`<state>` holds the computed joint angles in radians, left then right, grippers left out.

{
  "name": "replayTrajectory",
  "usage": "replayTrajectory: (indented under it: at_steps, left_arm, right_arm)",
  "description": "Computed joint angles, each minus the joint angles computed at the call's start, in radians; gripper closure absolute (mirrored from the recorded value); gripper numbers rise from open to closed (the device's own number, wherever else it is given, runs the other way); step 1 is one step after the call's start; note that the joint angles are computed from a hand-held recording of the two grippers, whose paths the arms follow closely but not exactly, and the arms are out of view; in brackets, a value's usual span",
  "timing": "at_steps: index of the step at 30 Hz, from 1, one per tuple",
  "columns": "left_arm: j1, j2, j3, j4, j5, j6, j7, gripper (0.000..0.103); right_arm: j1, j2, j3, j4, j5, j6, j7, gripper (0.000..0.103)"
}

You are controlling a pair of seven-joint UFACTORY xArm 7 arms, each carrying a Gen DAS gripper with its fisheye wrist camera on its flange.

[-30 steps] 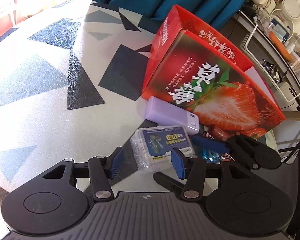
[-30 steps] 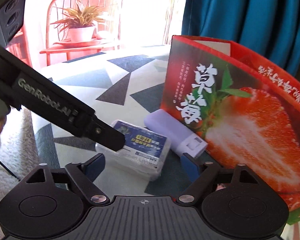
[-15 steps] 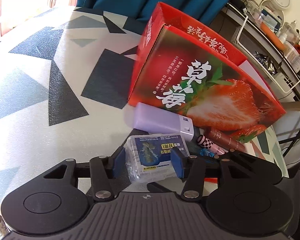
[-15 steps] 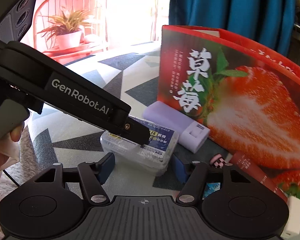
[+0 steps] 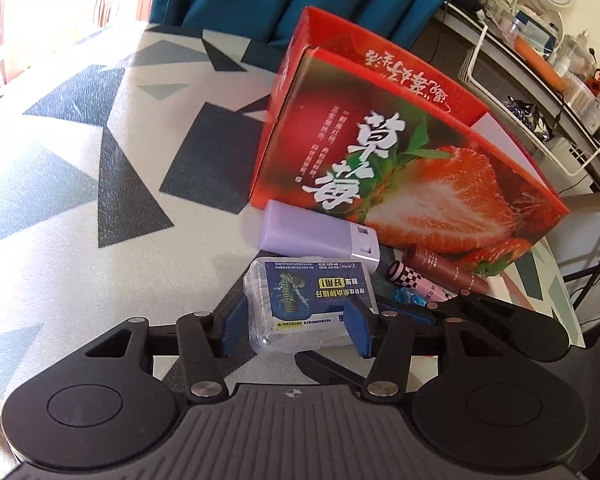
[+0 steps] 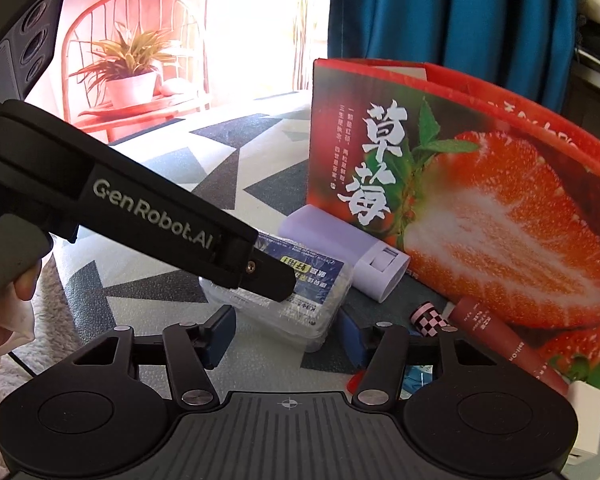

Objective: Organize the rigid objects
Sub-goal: 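Close the left gripper on the clear plastic box, then lift the clear box into the red box and open the left gripper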

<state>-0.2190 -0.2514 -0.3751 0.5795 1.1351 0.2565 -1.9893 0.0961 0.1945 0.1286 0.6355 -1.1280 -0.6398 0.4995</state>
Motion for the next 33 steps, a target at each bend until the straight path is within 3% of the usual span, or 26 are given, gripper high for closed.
replayTrajectory:
  at_steps: [9, 20, 29, 33]
  left_arm:
    - [-0.011, -0.063, -0.027, 0.026, -0.058, 0.05, 0.086, 0.048]
    - [0.006, -0.052, -0.072, 0.115, -0.035, 0.07, 0.113, 0.048]
    - [-0.027, 0.01, -0.043, 0.213, 0.015, 0.075, 0.142, 0.048]
    - [-0.042, 0.052, -0.004, 0.261, 0.043, 0.029, 0.172, 0.049]
  right_arm:
    - [-0.012, -0.069, -0.024, -0.032, 0.014, -0.057, 0.026, 0.052]
    - [-0.027, -0.158, -0.072, -0.06, 0.037, -0.094, 0.04, 0.052]
    - [-0.045, -0.215, -0.107, -0.071, 0.048, -0.109, 0.053, 0.051]
    - [-0.051, -0.231, -0.118, -0.061, 0.063, -0.098, 0.051, 0.05]
